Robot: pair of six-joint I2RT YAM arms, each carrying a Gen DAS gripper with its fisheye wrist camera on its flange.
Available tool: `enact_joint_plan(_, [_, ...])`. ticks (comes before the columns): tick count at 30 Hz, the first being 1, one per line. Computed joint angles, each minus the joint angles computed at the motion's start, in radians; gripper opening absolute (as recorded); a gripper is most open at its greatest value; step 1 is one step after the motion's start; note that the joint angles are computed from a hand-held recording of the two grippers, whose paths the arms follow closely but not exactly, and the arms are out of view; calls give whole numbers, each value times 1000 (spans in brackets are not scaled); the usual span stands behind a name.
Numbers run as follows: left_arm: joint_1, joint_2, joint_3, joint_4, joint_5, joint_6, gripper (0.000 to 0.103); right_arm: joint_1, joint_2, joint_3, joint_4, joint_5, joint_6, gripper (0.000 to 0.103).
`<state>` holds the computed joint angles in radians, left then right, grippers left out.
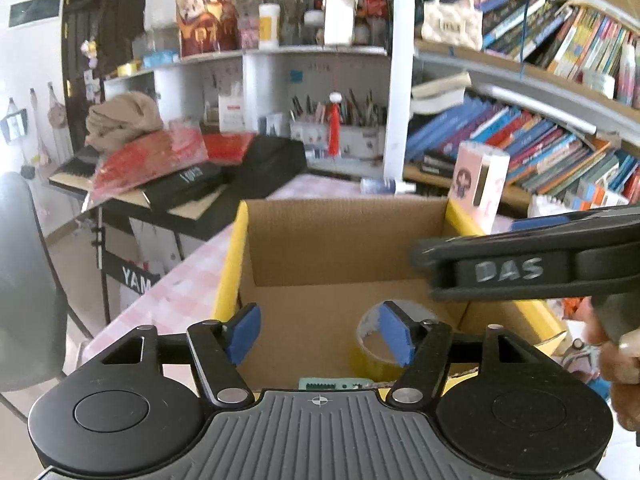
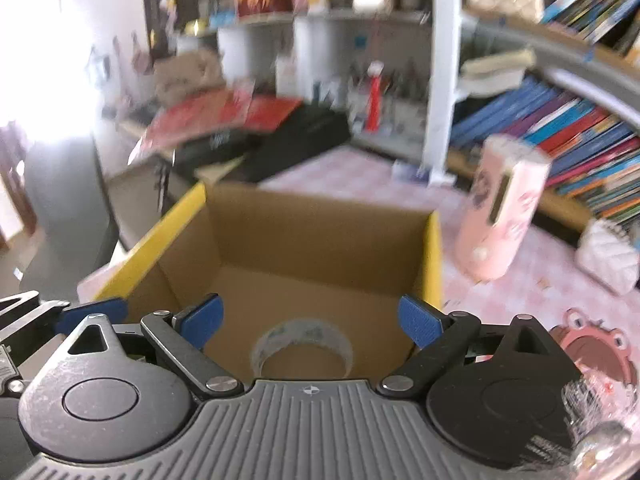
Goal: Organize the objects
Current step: 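Withdraw both grippers from the box back toward the toy pile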
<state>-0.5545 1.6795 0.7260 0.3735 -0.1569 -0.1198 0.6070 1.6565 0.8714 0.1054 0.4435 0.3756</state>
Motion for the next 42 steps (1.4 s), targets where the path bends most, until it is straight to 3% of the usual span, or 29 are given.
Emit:
enact_joint_plan(6, [17,-87,-100,50,12,12,73,106,-132,-146,89,233,19,95])
enact_joint_plan(10, [28,-143,-169,66,27,5,78,195,-192,-213,73,390,82,95])
enact_joint_plan(14, [34,-205,-243,81,34,10,85,296,-213,-228,-56,517,246,95])
enact_joint_plan(18, [32,-260,-300,54,33,9,86,405,-162,-172,-322,608,502,95])
enact_joint_plan(23, [26,-326,-357,11,37,32,86,515,-58,-92,-618,604,834,95])
enact_joint_plan(27, [24,-390,-403,-18,50,41,86,580,13,-36,-758,579,992,95])
enact_joint_plan(42, [-7,-531,-485,-150,102,77,88,761,148,71,-1082,485,1429,96])
